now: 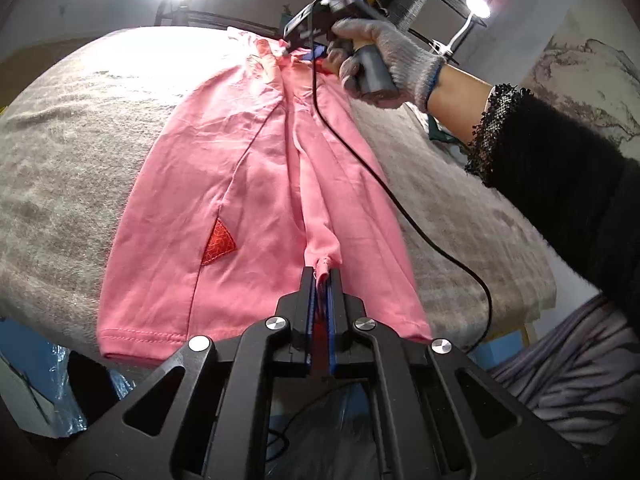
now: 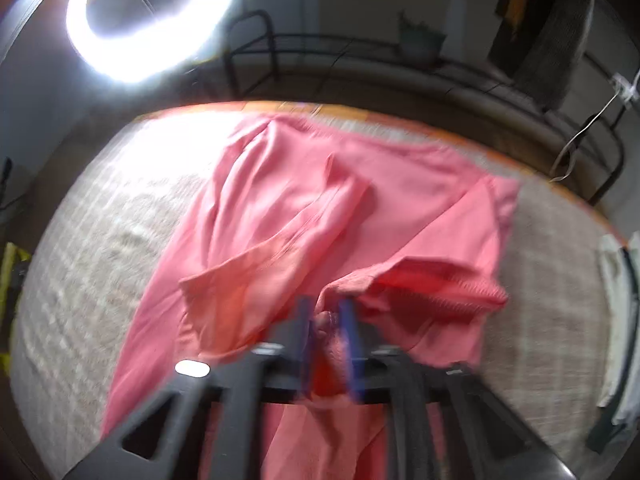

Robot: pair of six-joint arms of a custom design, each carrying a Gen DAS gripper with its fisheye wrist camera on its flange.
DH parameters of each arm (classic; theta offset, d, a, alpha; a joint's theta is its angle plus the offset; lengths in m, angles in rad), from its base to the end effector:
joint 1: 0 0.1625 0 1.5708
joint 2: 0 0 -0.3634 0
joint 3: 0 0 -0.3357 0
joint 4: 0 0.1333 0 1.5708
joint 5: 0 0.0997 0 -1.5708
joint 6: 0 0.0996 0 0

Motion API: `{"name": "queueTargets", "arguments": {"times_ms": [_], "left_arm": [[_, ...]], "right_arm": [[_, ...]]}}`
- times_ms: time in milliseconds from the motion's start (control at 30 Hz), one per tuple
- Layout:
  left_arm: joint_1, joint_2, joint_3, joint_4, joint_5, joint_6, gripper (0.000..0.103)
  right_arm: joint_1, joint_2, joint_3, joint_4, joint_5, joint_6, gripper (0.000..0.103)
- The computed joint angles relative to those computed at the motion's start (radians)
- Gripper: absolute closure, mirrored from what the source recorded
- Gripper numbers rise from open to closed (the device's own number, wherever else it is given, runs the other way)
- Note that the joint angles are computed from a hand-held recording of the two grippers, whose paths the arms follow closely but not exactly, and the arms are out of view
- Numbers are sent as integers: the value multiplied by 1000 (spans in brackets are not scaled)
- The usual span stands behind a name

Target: Fold small clothes

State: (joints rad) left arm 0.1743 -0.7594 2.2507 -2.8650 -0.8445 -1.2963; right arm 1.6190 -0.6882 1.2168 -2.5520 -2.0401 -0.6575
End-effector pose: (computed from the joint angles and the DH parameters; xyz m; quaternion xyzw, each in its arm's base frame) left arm -0.3332 -0.2612 -0.0145 0.0815 0.9273 -0.3242 0.1683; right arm 0.1218 -0.6940 0.1877 0.2786 -0.9074 0.1402 0.2816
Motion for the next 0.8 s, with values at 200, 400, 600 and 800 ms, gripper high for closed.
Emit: {"name": "queueTargets", "arguments": {"times_ms": [200,400,600,800], "left_arm": [[-52,-93,44,43,21,44,88],[-77,-175,90,95,30,64,88],[-90,-253,119,171,11,71,88],[-21,-221,88,74,-48,145,66]], "right_arm": [[-84,-150,-34,227,352,91,68],[-140,-285,29,236,382,146,70],[-168,-514,246,267,383,91,70],[-207,-849,580,338,380,6,70]]}}
